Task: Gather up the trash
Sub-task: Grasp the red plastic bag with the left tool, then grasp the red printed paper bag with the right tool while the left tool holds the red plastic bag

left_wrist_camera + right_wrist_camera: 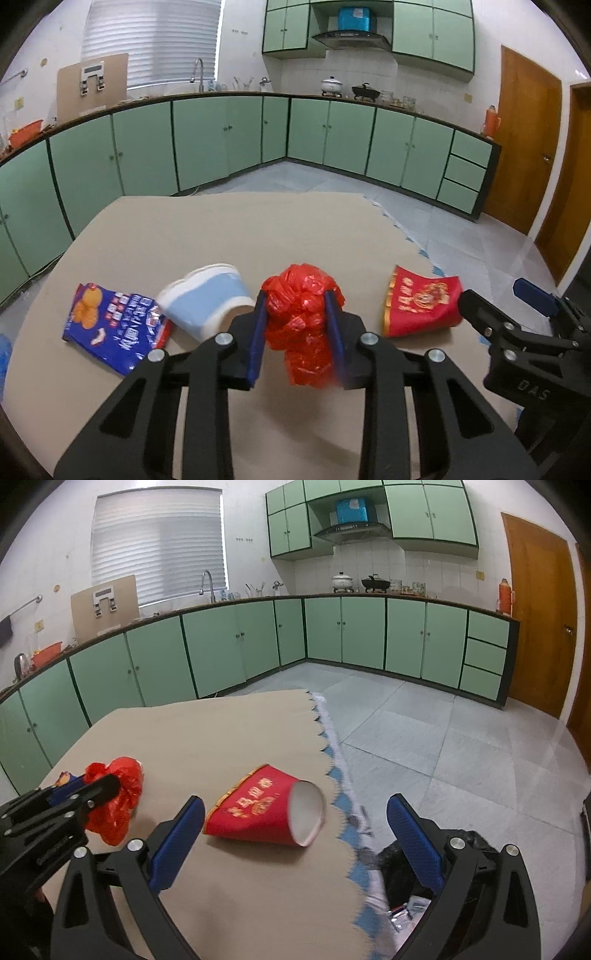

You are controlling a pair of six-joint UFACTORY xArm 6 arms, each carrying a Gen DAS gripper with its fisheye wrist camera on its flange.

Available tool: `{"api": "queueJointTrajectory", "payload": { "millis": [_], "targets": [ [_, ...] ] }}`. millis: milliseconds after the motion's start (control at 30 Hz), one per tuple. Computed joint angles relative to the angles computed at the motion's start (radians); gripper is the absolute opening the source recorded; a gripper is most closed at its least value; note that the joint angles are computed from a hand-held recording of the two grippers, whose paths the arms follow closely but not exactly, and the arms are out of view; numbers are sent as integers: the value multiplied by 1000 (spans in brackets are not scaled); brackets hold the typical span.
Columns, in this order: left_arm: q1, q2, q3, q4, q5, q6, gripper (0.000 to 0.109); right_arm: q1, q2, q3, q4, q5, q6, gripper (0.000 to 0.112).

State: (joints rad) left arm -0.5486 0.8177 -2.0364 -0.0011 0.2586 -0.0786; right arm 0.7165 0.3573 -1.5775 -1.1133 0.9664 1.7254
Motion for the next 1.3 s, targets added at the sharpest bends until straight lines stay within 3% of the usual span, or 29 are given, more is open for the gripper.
{"api": "queueJointTrajectory", "payload": {
  "millis": [167, 700, 800, 867, 1133, 1300],
  "targets": [
    [20, 8, -16, 18, 12, -18, 28, -3, 112, -148, 73, 40, -71, 97],
    [35, 10, 5, -156, 12, 127, 28, -28, 382, -559, 323, 250, -319, 97],
    [35, 6, 17, -166, 5, 134, 28, -35, 379, -552, 343, 244, -319, 95],
    [35, 4, 25, -176, 2, 142, 28, -44, 364, -523, 359, 209, -319, 87],
    [33, -1, 22, -187, 2, 157, 28, -53, 235, -317, 311, 66, -223, 84],
    [26, -12, 37, -218, -11, 193, 28, -36, 201, -274, 277, 53, -211, 83]
  ]
}}
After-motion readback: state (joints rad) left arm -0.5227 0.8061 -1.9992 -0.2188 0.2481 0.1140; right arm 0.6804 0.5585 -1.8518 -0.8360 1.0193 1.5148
